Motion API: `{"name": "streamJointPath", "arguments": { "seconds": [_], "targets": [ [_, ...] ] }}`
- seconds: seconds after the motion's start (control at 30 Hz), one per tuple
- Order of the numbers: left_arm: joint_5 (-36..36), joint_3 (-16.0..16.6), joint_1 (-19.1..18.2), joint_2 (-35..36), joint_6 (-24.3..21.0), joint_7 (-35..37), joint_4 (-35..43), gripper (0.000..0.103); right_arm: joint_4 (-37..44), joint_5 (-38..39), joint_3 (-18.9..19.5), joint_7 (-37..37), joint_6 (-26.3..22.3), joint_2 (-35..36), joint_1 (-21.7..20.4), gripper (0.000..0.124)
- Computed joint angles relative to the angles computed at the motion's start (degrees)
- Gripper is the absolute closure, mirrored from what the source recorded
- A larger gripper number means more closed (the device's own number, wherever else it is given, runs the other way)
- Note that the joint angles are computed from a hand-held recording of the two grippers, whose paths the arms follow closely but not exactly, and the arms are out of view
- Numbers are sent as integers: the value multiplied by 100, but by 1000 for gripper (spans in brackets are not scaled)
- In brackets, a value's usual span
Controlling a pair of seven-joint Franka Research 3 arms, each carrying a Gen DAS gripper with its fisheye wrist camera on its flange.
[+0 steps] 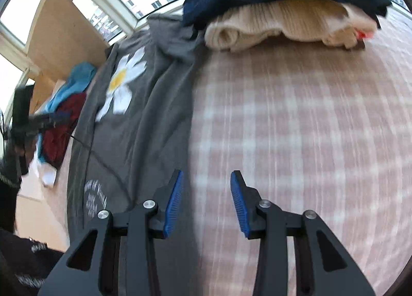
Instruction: Fold clothes
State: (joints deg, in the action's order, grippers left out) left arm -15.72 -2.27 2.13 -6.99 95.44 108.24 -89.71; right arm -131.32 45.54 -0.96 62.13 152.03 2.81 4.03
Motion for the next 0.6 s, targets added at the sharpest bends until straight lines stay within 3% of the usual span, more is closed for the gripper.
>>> {"name": "streamJointPath", "arguments": {
  "seconds": [0.13,0.27,0.43,0.6],
  "targets": [
    [-209,239,81,-1505,-28,-598,-1736,64,-700,-41,-55,66,-216,-523,-1,86],
    [-295,498,-43,-2732,-317,-1175,-2786,63,-1408,75,-172,20,-418,-1103,71,86],
    [-237,612,-247,-3773,-521,-1791,-3522,60,-2119,-368,-178,175,-479,-1793,156,86],
    [-278,603,-705,-4313,-55,-1857,-3962,60,-2405,-858,-77,330,-254,-2062,338,85]
  ]
}}
